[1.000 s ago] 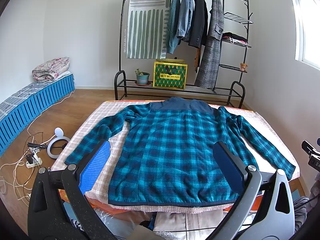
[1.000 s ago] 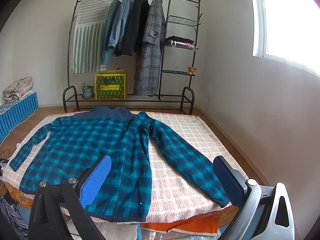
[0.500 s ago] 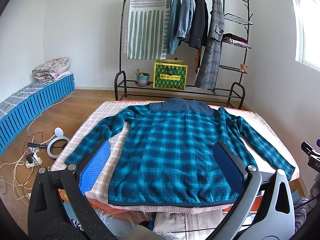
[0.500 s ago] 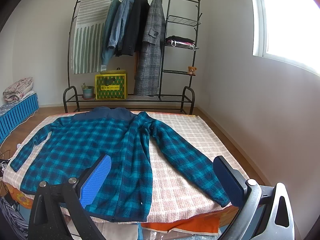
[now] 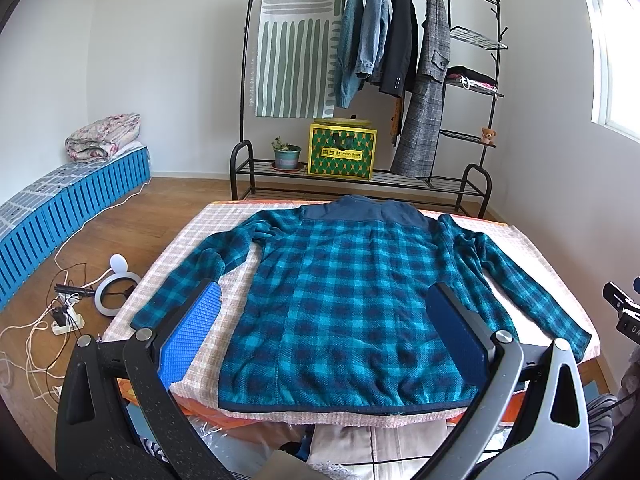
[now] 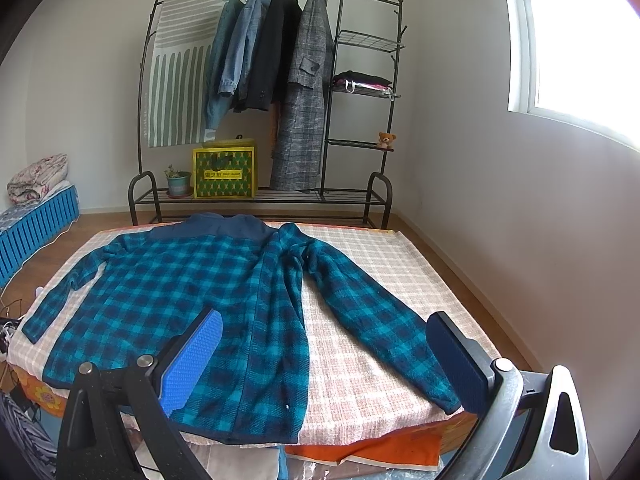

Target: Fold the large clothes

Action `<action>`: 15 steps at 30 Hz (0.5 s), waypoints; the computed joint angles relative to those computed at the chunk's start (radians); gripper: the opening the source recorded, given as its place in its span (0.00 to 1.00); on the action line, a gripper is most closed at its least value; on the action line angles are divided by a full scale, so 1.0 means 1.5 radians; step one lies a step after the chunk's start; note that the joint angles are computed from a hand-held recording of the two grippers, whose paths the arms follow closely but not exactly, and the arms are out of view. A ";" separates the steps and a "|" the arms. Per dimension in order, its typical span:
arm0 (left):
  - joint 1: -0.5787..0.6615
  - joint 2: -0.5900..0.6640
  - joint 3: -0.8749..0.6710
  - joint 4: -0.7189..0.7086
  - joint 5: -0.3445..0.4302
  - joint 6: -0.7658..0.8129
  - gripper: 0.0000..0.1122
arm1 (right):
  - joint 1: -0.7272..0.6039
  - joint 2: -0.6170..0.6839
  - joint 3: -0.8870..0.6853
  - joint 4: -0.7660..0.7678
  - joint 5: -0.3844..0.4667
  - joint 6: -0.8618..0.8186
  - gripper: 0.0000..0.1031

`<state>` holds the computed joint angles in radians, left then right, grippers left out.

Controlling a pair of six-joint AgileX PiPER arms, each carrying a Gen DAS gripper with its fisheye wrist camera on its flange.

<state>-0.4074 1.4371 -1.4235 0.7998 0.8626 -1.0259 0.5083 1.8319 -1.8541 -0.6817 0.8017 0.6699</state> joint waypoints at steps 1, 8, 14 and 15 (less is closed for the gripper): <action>0.001 -0.005 -0.001 -0.004 0.004 0.006 0.92 | -0.001 -0.001 0.001 0.001 -0.001 -0.001 1.00; 0.000 0.000 0.002 0.002 -0.002 -0.002 0.92 | 0.009 0.005 -0.009 0.001 0.004 0.001 1.00; -0.001 -0.003 -0.011 -0.002 0.016 0.007 0.92 | 0.011 0.004 -0.009 0.002 0.005 0.000 1.00; 0.001 -0.003 -0.021 -0.003 0.026 0.015 0.92 | 0.012 0.005 -0.010 0.003 0.006 -0.001 1.00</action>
